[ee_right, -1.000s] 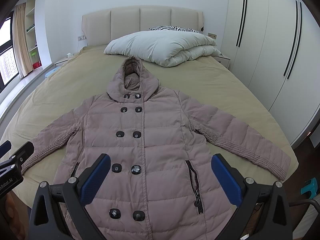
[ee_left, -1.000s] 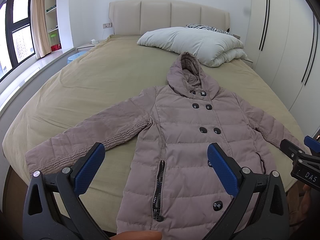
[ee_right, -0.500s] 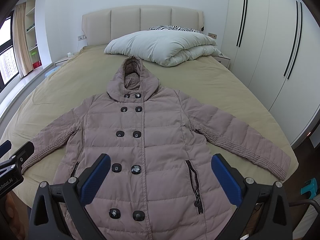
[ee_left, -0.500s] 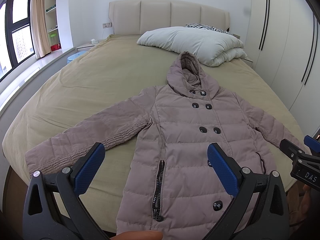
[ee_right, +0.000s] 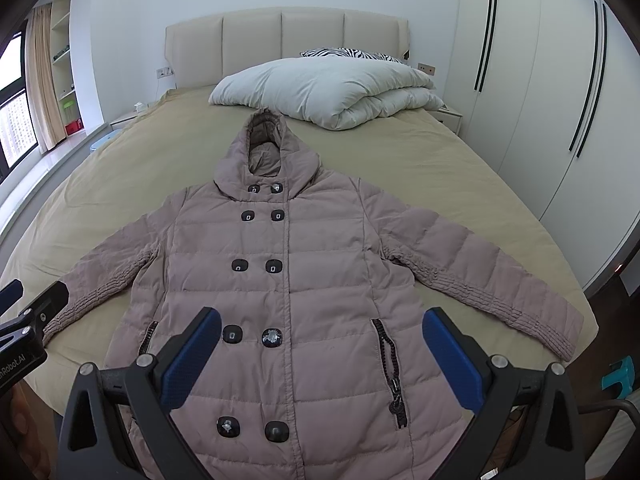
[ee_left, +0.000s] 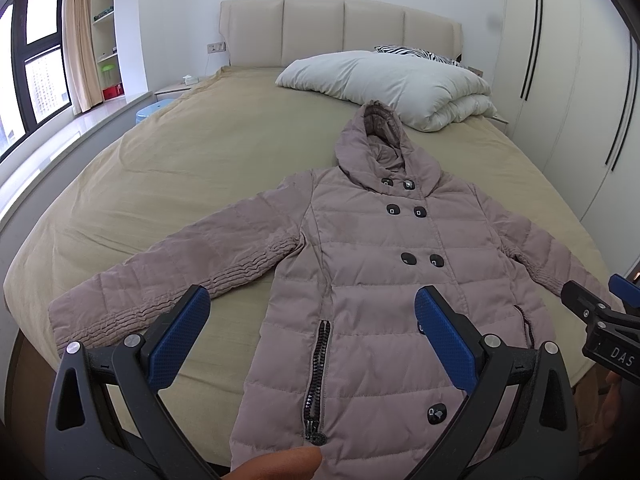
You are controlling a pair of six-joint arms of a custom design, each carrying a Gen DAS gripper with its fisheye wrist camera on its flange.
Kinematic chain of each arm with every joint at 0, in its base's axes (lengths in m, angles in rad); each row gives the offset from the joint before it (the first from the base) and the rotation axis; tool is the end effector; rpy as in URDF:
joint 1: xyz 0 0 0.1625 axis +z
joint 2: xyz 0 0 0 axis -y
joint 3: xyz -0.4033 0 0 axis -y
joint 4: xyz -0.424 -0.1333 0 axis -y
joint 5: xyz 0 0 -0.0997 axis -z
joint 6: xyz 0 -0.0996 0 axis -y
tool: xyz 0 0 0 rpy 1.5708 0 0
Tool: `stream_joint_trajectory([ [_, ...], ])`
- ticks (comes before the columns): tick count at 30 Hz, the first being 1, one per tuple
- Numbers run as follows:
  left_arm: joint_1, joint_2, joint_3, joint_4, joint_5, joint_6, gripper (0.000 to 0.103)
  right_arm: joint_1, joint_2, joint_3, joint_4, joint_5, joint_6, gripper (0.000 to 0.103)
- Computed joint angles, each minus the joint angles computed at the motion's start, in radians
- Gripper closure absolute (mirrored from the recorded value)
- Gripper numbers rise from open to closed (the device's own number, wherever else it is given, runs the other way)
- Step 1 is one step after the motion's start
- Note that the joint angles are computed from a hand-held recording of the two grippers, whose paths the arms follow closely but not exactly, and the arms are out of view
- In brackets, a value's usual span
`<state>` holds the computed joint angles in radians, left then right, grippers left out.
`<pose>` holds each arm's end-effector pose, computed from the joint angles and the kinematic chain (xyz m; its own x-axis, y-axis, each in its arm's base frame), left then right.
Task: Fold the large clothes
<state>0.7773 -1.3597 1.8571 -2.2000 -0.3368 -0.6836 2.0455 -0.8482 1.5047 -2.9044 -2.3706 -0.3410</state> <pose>-0.2400 -0.5550 0.3350 -0.6945 -0.3239 -0.6424 0.3456 0.6329 -0.6928 0.3858 -0.6155 0.2146 -0.6585 -0.1553 0.7363 -0.6117 0.6804 -0.4035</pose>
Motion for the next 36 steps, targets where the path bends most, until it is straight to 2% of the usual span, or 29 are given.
stream_joint_trajectory([
  [3, 0.02, 0.029, -0.015, -0.002, -0.006, -0.006, 0.0, -0.02, -0.012, 0.0, 0.0, 0.036, 0.017, 0.0],
  [5, 0.037, 0.056, -0.029, -0.022, -0.004, 0.017, 0.0, -0.057, -0.025, 0.022, -0.034, 0.092, 0.053, 0.0],
  [7, 0.052, 0.079, -0.033, -0.068, -0.019, 0.064, 0.0, -0.114, -0.074, 0.046, -0.053, 0.184, 0.099, 0.0],
  [9, 0.084, 0.105, -0.051, -0.113, -0.085, 0.12, 0.0, -0.173, -0.11, 0.07, -0.099, 0.232, 0.131, 0.0],
  [10, 0.104, 0.113, -0.061, -0.148, -0.14, 0.142, 0.0, -0.21, -0.128, 0.078, -0.122, 0.252, 0.162, 0.0],
  [13, 0.167, 0.135, -0.085, -0.252, -0.308, 0.171, 0.0, -0.334, -0.196, 0.1, -0.124, 0.3, 0.312, 0.005],
  [14, 0.183, 0.151, -0.091, -0.304, -0.333, 0.197, 0.0, -0.382, -0.225, 0.112, -0.116, 0.326, 0.382, 0.011],
  [16, 0.198, 0.191, -0.091, -0.466, -0.36, 0.304, 0.0, -0.485, -0.282, 0.136, -0.077, 0.414, 0.554, 0.015],
  [18, 0.202, 0.236, -0.11, -0.564, -0.36, 0.394, 0.0, -0.576, -0.325, 0.166, -0.075, 0.527, 0.658, 0.018],
  [20, 0.207, 0.273, -0.168, -0.496, -0.376, 0.398, 0.0, -0.635, -0.337, 0.176, -0.09, 0.582, 0.692, 0.019],
  [22, 0.222, 0.299, -0.22, -0.426, -0.419, 0.348, 0.0, -0.686, -0.34, 0.178, -0.124, 0.657, 0.734, 0.022],
  [24, 0.237, 0.319, -0.244, -0.463, -0.47, 0.34, 0.0, -0.717, -0.336, 0.176, -0.183, 0.702, 0.769, 0.023],
  [26, 0.254, 0.336, -0.269, -0.477, -0.513, 0.343, 0.0, -0.726, -0.325, 0.16, -0.224, 0.701, 0.76, 0.025],
  [28, 0.277, 0.353, -0.305, -0.442, -0.576, 0.329, 0.0, -0.718, -0.311, 0.125, -0.204, 0.653, 0.726, 0.035],
  [29, 0.291, 0.357, -0.311, -0.449, -0.614, 0.326, 0.0, -0.7, -0.299, 0.096, -0.179, 0.603, 0.713, 0.049],
  [30, 0.302, 0.36, -0.317, -0.459, -0.644, 0.322, 0.001, -0.676, -0.279, 0.057, -0.15, 0.538, 0.688, 0.07],
  [31, 0.312, 0.365, -0.327, -0.463, -0.665, 0.321, 0.003, -0.652, -0.264, 0.02, -0.119, 0.49, 0.647, 0.079],
  [32, 0.321, 0.369, -0.335, -0.468, -0.683, 0.323, 0.003, -0.618, -0.236, -0.03, -0.102, 0.435, 0.591, 0.084],
  [34, 0.338, 0.377, -0.354, -0.485, -0.722, 0.328, 0.004, -0.544, -0.17, -0.129, -0.114, 0.332, 0.417, 0.087],
  [36, 0.358, 0.384, -0.372, -0.506, -0.77, 0.332, 0.004, -0.472, -0.103, -0.219, -0.119, 0.305, 0.241, 0.089],
])
